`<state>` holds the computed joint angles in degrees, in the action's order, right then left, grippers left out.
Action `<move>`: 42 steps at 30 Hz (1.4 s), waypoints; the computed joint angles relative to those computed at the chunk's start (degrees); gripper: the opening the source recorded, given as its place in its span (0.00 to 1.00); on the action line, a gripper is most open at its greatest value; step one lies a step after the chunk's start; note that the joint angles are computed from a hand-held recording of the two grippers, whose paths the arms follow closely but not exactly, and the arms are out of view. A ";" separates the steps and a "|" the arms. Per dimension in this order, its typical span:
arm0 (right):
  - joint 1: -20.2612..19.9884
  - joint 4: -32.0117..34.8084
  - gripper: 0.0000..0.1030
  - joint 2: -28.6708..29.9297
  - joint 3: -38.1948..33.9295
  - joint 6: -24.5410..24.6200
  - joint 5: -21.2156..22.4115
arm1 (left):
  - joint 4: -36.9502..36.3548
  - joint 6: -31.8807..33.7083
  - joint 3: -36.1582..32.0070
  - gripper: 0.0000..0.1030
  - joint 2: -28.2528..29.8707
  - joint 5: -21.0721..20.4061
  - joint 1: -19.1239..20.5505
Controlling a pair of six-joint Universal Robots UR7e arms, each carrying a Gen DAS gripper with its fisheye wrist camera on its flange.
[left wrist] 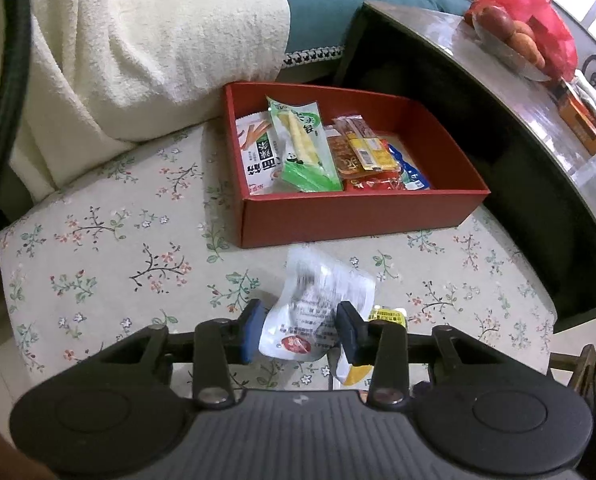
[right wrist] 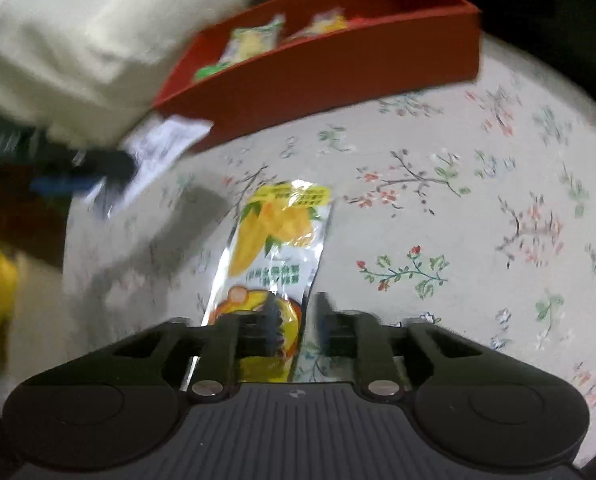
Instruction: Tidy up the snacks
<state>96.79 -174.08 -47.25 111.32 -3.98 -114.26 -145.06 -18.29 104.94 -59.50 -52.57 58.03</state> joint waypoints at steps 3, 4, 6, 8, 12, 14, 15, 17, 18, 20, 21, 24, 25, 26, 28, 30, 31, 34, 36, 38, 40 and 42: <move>1.40 -1.81 0.76 1.58 -0.81 1.12 -1.83 | -0.24 -0.05 0.13 0.28 -0.56 -0.82 0.37; 1.99 -2.40 0.79 2.21 -1.23 0.58 -2.58 | -0.70 0.05 0.36 0.28 -0.83 -1.14 0.47; 2.94 -1.00 0.83 3.68 -2.98 1.01 -3.70 | -1.16 0.74 0.75 0.28 -1.15 -1.76 0.82; 4.15 0.82 0.83 5.37 -4.62 0.25 -6.88 | 1.42 0.60 0.27 0.28 -1.14 -2.21 1.39; 5.68 2.32 0.84 7.72 -6.16 -1.94 -10.29 | 4.28 1.62 0.87 0.30 -1.59 -1.93 2.09; 6.74 4.26 0.93 9.95 -8.04 -4.99 -14.30 | 4.69 1.84 1.58 0.31 -2.25 -0.76 2.19; 7.25 3.84 0.98 11.12 -8.45 -6.93 -16.05 | 4.85 1.53 1.83 0.31 -2.68 -0.29 2.24; 7.75 -0.32 0.98 12.77 -7.87 -12.96 -17.60 | 4.06 1.57 2.34 0.32 -3.81 -0.31 2.46; 7.54 -1.01 0.96 12.51 -7.35 -14.84 -16.85 | 3.33 1.57 2.63 0.34 -4.25 -0.43 2.59; 7.21 0.90 0.81 10.67 -6.62 -16.87 -16.32 | 2.97 1.32 2.82 0.35 -4.80 -0.71 2.69; 6.90 3.19 0.69 9.09 -6.34 -16.84 -15.84 | 2.84 1.62 2.97 0.35 -4.97 -0.87 2.62; 6.07 9.19 0.63 6.13 -6.79 -15.94 -18.49 | 3.25 3.80 3.32 0.36 -4.93 -1.90 2.26; 5.65 9.83 0.63 5.39 -6.60 -16.63 -18.97 | 3.89 5.14 3.39 0.36 -4.82 -2.49 2.07; 5.38 11.08 0.63 4.72 -6.65 -17.04 -19.80 | 3.81 6.77 3.55 0.36 -4.73 -3.06 2.00; 5.04 12.36 0.60 3.54 -6.50 -17.67 -20.18 | 3.45 12.04 4.08 0.36 -4.34 -3.10 1.38; 4.47 12.74 0.57 2.37 -6.27 -19.00 -19.26 | 0.97 20.29 5.52 0.37 -3.80 0.29 -0.27; 4.16 12.78 0.57 1.99 -6.31 -18.94 -18.47 | 0.20 24.51 6.00 0.38 -3.61 1.73 -0.88; 3.15 10.71 0.57 1.77 -5.80 -20.25 -15.99 | 3.46 35.22 5.57 0.41 -3.38 3.20 -1.46; 2.38 10.63 0.58 1.73 -6.23 -20.29 -14.01 | 7.06 39.14 4.37 0.41 -2.60 3.51 -1.38; 1.34 11.91 0.60 0.85 -6.39 -19.18 -11.57 | 8.15 42.12 3.42 0.41 -1.30 3.47 -1.25; 0.64 13.35 0.64 0.19 -6.45 -17.99 -9.37 | 10.27 43.52 2.16 0.41 -0.21 2.29 -0.75; 0.24 14.34 0.67 -0.20 -6.71 -18.72 -8.14 | 14.04 45.16 1.05 0.42 0.49 1.16 -0.29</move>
<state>97.03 -159.74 -47.45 104.61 -22.70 -122.41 -131.02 26.87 106.00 -59.01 -51.42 57.74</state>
